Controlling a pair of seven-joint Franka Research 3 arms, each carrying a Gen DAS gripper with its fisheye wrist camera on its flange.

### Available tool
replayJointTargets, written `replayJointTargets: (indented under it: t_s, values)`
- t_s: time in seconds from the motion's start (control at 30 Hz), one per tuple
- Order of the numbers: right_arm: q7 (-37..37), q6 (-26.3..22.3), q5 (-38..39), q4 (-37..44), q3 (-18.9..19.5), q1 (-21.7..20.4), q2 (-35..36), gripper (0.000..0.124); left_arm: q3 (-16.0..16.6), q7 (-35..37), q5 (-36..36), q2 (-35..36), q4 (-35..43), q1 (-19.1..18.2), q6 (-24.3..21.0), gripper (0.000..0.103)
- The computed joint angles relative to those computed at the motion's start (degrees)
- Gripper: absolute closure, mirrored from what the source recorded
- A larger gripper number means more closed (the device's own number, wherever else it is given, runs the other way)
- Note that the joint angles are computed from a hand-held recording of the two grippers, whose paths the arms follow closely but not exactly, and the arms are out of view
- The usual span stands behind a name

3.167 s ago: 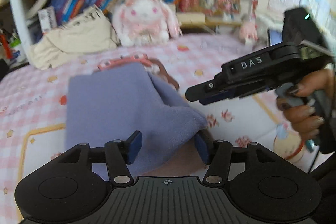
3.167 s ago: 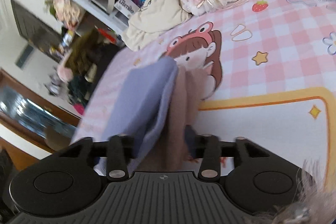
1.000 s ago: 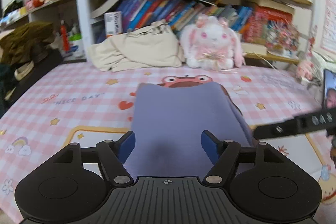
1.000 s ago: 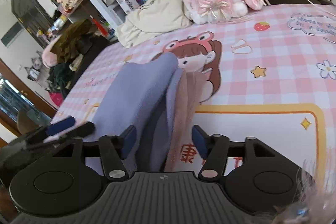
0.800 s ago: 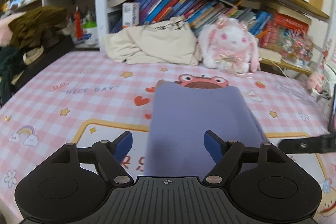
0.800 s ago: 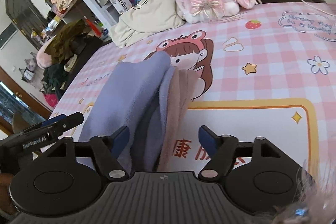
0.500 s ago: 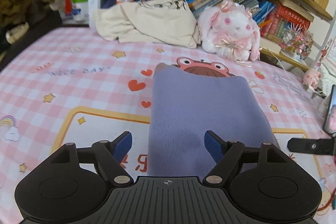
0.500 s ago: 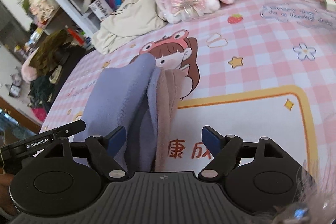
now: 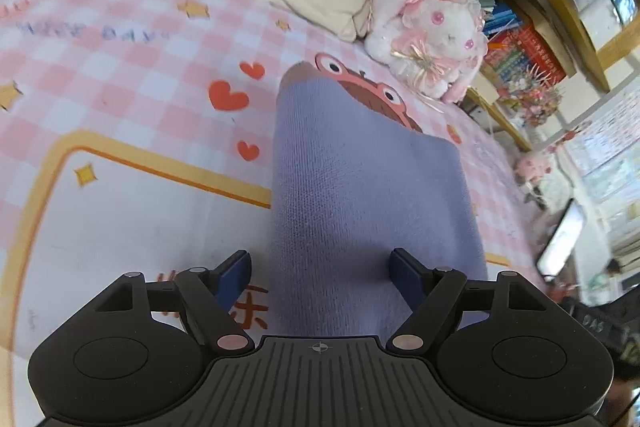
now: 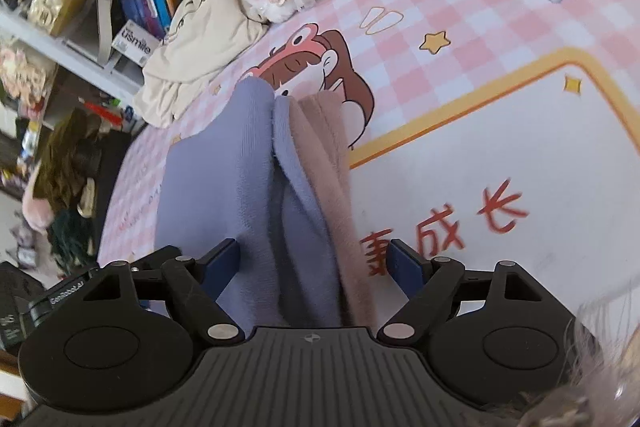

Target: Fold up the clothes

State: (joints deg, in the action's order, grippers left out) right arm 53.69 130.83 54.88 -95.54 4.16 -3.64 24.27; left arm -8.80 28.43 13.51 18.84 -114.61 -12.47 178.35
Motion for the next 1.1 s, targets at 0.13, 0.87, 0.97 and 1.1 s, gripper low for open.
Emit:
replayJointTargets:
  t_s: [0.13, 0.87, 0.97, 1.1]
  values:
    - [0.3, 3.0, -0.6, -2.5, 0.1, 1.6, -1.7, 0.056, -13.6, 8.8, -6.2, 2.5, 0.2, 12.5, 2.5, 0.026]
    - [4.5, 16.4, -6.5, -13.7, -1.1, 9.2, -9.8, 0.062, -36.1, 46.2, -32.2, 2.2, -1.8, 33.8, -4.4, 0.039]
    - [6.7, 15.0, -5.5, -12.0, -0.6, 8.4, -8.3, 0.061, -37.5, 49.4, -35.6, 3.6, -0.6, 34.9, -5.6, 0.039]
    - [5.0, 17.1, -5.3, -12.6, 0.3, 8.6, -8.5, 0.075, -35.6, 51.3, -37.8, 3.8, 0.2, 32.4, -5.2, 0.046]
